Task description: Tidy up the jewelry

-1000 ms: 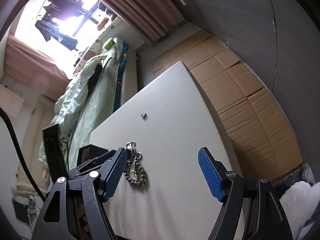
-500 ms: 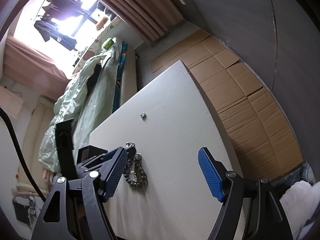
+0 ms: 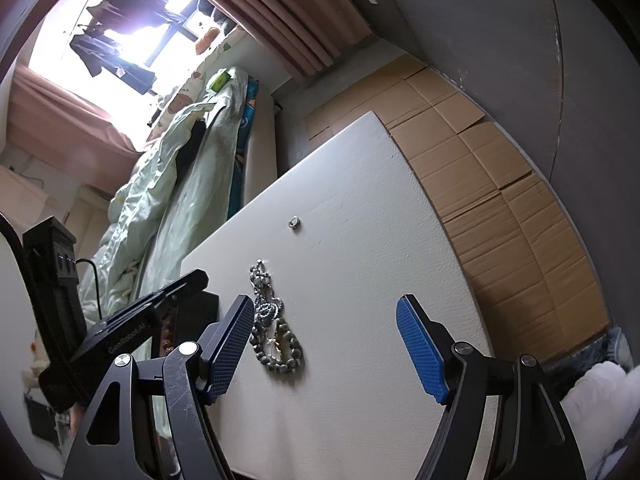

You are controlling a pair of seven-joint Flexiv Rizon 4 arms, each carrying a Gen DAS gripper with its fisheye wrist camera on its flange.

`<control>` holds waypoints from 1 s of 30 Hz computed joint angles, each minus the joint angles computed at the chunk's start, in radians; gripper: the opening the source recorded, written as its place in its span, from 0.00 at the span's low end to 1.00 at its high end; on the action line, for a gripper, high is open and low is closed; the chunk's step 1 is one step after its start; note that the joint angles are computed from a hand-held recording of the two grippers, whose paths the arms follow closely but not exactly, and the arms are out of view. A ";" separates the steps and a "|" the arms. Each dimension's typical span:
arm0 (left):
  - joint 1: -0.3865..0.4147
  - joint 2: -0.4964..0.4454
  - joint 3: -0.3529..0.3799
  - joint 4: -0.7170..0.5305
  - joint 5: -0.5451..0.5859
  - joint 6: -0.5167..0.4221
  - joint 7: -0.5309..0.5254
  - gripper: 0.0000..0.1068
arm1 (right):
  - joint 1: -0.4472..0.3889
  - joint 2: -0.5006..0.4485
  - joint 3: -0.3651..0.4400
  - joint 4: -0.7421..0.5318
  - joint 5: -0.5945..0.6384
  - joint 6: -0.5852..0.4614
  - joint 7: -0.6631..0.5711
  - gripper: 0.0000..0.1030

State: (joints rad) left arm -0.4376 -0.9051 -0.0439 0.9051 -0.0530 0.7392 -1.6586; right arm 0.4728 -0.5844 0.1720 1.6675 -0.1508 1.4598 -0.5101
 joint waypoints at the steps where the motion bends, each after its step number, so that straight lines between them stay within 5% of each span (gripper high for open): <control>1: 0.001 -0.018 -0.001 -0.027 -0.007 -0.036 -0.004 0.05 | 0.001 0.000 -0.001 0.001 0.000 0.001 0.000 0.72; 2: 0.003 -0.029 -0.002 -0.042 -0.015 -0.058 -0.012 0.12 | 0.001 0.000 -0.002 0.000 -0.001 0.001 0.000 0.72; 4: 0.008 -0.038 -0.008 -0.039 -0.025 -0.050 -0.025 0.52 | 0.004 0.000 -0.005 0.001 -0.002 0.002 0.001 0.72; 6: 0.002 -0.048 0.004 -0.038 -0.015 -0.020 -0.046 0.58 | 0.004 0.001 -0.004 0.001 -0.001 0.001 0.002 0.72; 11: -0.002 -0.112 0.010 -0.132 -0.019 -0.069 -0.074 0.57 | 0.007 0.002 -0.009 0.000 -0.003 -0.001 0.007 0.72; 20: -0.042 -0.218 0.079 -0.354 0.078 -0.265 -0.103 0.35 | 0.002 0.000 -0.003 -0.006 -0.007 -0.021 0.001 0.72; 22: -0.040 -0.215 0.073 -0.354 0.086 -0.273 -0.092 0.22 | 0.004 0.001 -0.007 -0.008 -0.009 -0.023 0.000 0.72; 30: -0.022 -0.128 0.057 -0.216 0.107 -0.189 -0.070 0.14 | 0.000 -0.001 -0.002 -0.012 -0.006 -0.026 -0.006 0.72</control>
